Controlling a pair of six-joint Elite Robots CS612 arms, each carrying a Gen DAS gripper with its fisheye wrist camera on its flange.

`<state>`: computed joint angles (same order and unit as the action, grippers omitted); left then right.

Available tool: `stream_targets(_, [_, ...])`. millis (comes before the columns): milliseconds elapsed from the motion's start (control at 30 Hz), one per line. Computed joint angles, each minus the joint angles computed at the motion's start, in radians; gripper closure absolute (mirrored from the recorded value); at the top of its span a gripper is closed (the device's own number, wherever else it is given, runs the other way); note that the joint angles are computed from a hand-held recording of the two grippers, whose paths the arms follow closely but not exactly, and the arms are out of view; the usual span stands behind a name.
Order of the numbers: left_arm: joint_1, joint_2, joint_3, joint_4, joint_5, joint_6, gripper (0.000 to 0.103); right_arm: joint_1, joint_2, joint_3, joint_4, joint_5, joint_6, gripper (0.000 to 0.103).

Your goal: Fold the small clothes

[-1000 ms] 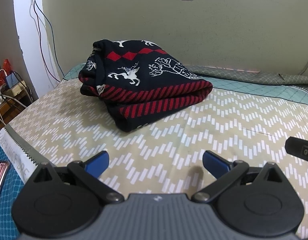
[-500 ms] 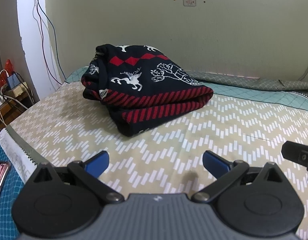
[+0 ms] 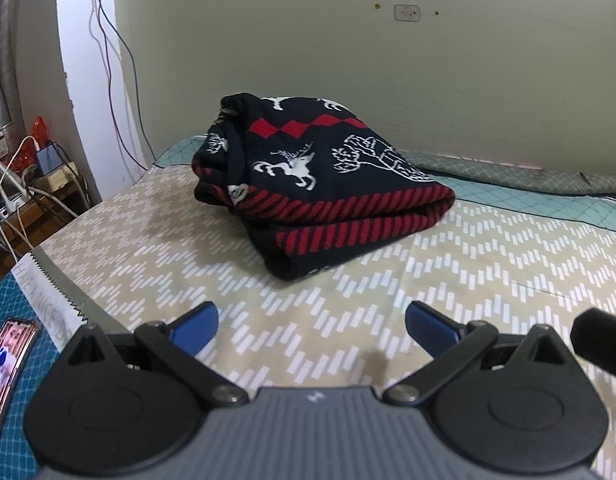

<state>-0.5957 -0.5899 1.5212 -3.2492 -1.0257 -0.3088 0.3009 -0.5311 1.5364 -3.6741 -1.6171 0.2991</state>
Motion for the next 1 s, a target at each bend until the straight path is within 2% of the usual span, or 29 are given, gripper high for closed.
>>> stream_targets(400, [0.008, -0.005, 0.005, -0.002, -0.017, -0.008, 0.000, -0.001, 0.015, -0.002, -0.096, 0.021, 0.007, 0.015])
stream_targets(667, [0.004, -0.007, 0.005, 0.017, 0.006, 0.002, 0.000, 0.001, 0.016, -0.005, -0.078, 0.017, 0.004, 0.015])
stream_targets(1000, [0.009, -0.014, 0.008, 0.041, -0.023, -0.004, 0.000, 0.001, 0.017, -0.007, -0.068, 0.012, 0.009, 0.015])
